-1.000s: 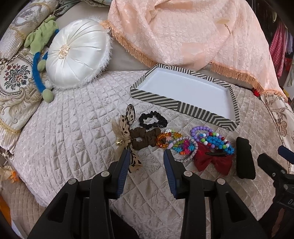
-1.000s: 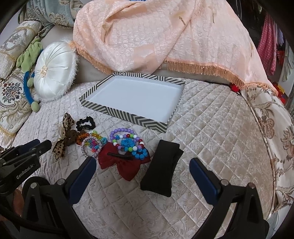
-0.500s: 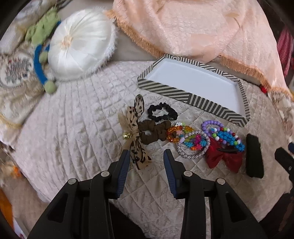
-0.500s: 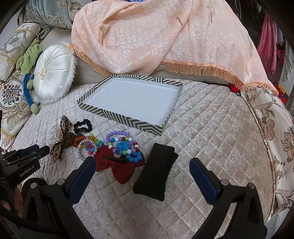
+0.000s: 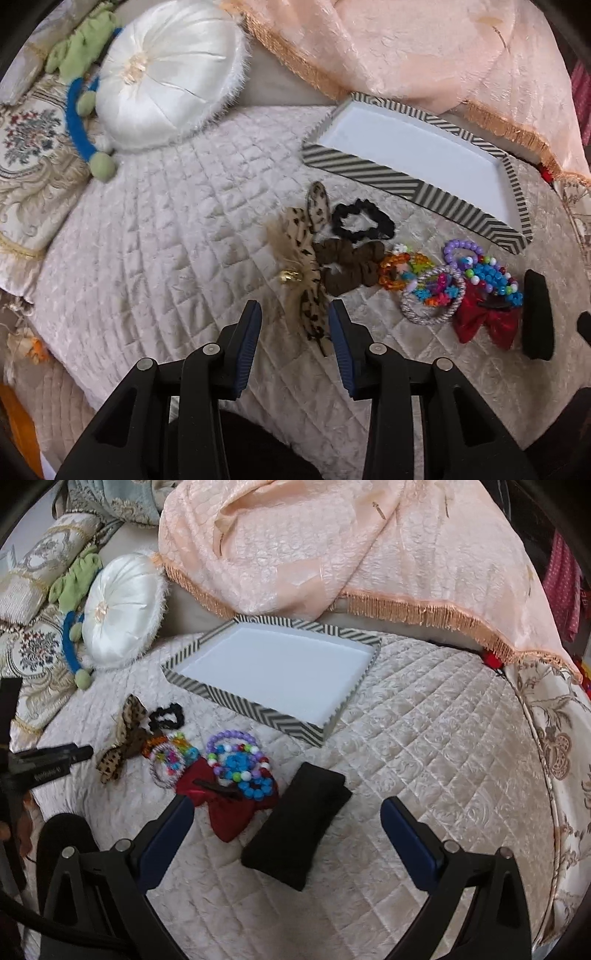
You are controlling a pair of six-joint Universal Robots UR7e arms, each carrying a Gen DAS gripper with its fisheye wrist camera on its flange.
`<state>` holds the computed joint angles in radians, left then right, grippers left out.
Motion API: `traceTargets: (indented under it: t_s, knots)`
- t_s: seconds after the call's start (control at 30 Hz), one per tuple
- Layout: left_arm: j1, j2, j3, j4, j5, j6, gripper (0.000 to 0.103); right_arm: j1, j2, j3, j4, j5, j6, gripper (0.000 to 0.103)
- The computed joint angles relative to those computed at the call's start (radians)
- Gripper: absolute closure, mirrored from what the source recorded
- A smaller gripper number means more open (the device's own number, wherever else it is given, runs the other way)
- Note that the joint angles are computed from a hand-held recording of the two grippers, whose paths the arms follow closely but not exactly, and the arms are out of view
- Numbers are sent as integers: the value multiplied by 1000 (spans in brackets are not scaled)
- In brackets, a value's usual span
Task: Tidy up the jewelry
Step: 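Grasp the silver rope bracelet with left tool while right tool grasps the black case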
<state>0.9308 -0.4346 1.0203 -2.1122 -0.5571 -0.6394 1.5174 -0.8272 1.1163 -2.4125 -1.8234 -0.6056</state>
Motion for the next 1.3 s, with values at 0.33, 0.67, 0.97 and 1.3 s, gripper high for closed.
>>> traceTargets:
  t_s: [0.33, 0.67, 0.97, 1.3]
  knots:
    - [10, 95, -130, -59, -136, 220, 75, -33, 15, -33, 57, -21, 22, 9]
    - [29, 176, -256, -70, -196, 410, 75, -42, 56, -96, 145, -2, 102, 10]
    - [63, 231, -387, 40, -323, 468, 75, -39, 74, -118, 173, -14, 96, 10]
    - [68, 207, -333, -28, -367, 448, 103, -53, 107, -155, 259, 15, 127, 65]
